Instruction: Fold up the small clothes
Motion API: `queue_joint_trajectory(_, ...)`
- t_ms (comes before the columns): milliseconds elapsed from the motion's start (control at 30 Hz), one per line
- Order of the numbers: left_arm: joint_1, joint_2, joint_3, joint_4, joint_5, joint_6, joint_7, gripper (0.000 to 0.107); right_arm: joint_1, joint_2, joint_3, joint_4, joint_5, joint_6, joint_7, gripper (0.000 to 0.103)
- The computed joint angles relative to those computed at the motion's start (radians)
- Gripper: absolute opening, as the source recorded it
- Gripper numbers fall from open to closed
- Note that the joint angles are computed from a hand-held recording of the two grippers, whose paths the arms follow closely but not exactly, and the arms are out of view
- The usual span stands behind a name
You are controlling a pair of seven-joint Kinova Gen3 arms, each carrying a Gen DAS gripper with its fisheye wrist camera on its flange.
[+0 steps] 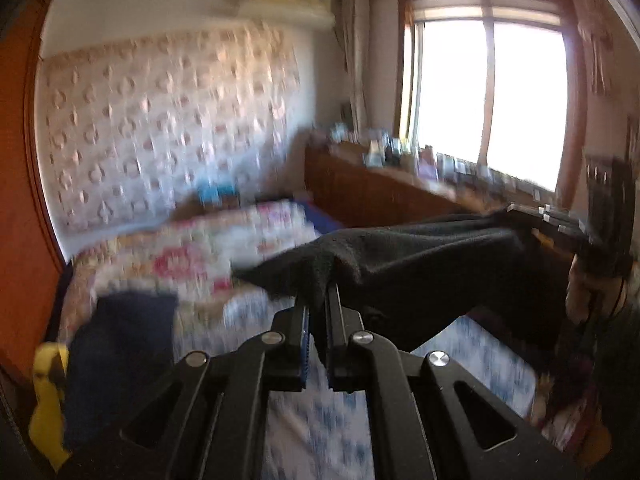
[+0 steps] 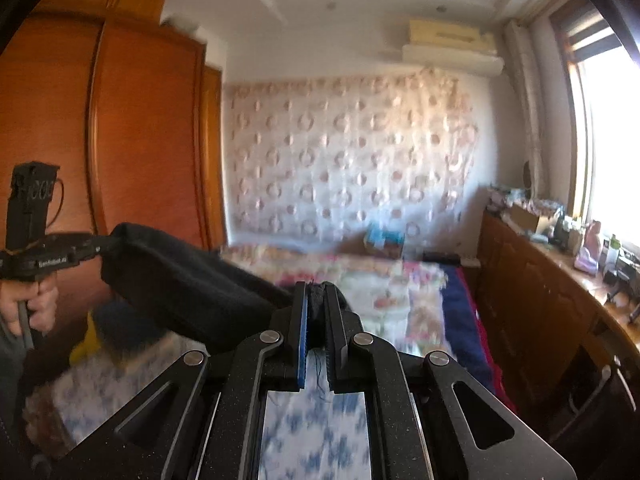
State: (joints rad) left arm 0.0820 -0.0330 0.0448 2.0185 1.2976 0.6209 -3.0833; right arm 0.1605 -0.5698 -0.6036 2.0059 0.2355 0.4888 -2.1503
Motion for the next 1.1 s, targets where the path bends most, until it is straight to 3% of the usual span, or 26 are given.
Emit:
queue_joint_trajectory(100,-0.007,0.039,-0.015,0.099,-0.002,0.045,-0.051,0.003,-0.08,-0.038,-0.005,0.115,-0.058,0.021,-0.015,0.004)
queue_joint_trajectory(200,-0.009,0.082,0.012,0.147,-0.017,0.032,-0.067,0.003,-0.129,-0.055,-0.025,0.204,-0.123,0.03,-0.055,0.004)
queue_joint_trajectory(400,0.003,0.107,0.041,0.175,0.002,-0.003,-0.06,0.003,-0.16,-0.016,-0.037,0.259,-0.14,0.019,-0.082,0.004)
queue_joint_trajectory(667,-0.032,0.201,0.046,0.053,-0.023,0.014,0.018,0.004,-0.129,0.081,-0.009,0.234,-0.062,-0.065,-0.083,0.004)
queue_joint_trajectory(867,-0.018,0.293,0.094,-0.102,-0.133,-0.04,0.188,0.005,-0.058,0.236,0.011,0.179,0.051,-0.149,-0.102,0.004)
queue_joint_trajectory(1100,-0.027,0.412,0.156,-0.258,-0.242,-0.086,0.335,0.006,-0.09,0.455,0.148,0.096,0.149,-0.218,-0.11,0.004)
